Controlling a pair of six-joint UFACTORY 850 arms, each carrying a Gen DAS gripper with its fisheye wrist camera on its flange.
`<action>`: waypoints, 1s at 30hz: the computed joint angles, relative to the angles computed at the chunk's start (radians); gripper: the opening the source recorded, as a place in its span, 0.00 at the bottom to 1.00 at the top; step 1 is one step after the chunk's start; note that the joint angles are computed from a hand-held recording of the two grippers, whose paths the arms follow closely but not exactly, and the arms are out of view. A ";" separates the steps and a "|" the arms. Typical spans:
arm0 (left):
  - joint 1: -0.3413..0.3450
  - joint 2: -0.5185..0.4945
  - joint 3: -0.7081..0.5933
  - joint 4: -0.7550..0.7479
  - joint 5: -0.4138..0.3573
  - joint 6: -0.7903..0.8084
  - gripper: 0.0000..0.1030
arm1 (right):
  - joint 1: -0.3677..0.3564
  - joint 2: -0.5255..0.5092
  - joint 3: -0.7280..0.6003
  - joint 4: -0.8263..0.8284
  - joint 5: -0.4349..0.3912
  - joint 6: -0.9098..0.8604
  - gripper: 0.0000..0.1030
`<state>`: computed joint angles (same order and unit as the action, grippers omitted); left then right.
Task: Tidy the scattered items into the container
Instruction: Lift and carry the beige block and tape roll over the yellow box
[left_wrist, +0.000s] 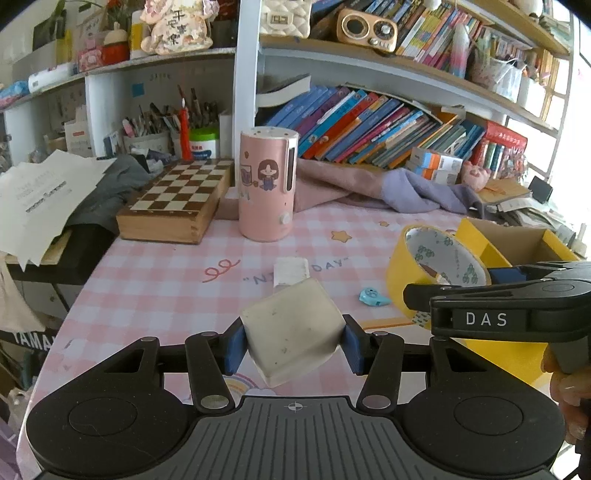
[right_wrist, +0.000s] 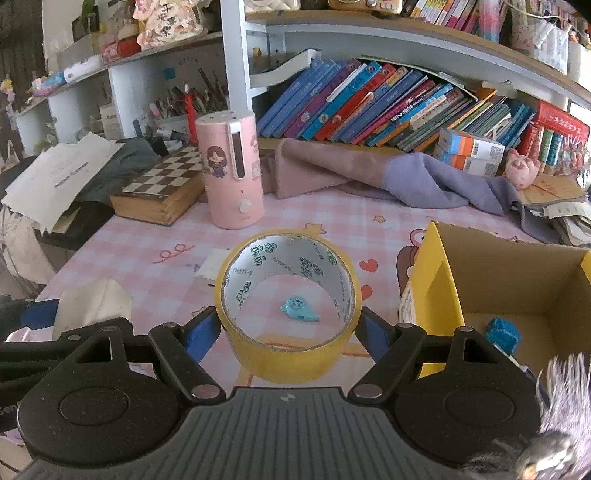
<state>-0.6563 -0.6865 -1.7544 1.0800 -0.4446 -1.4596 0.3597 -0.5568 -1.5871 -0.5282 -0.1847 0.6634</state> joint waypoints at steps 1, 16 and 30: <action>-0.002 0.012 0.016 0.017 0.003 -0.018 0.49 | 0.003 0.009 0.010 -0.026 0.003 0.027 0.76; -0.042 0.178 0.236 0.236 0.008 -0.265 0.49 | 0.060 0.146 0.179 -0.355 0.026 0.384 0.76; -0.104 0.318 0.427 0.326 -0.021 -0.400 0.49 | 0.126 0.287 0.367 -0.663 0.002 0.758 0.76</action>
<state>-0.7600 -0.3688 -1.3278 1.4064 -0.4656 -1.8591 0.4861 -0.2697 -1.2199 -1.1916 -0.1825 1.4213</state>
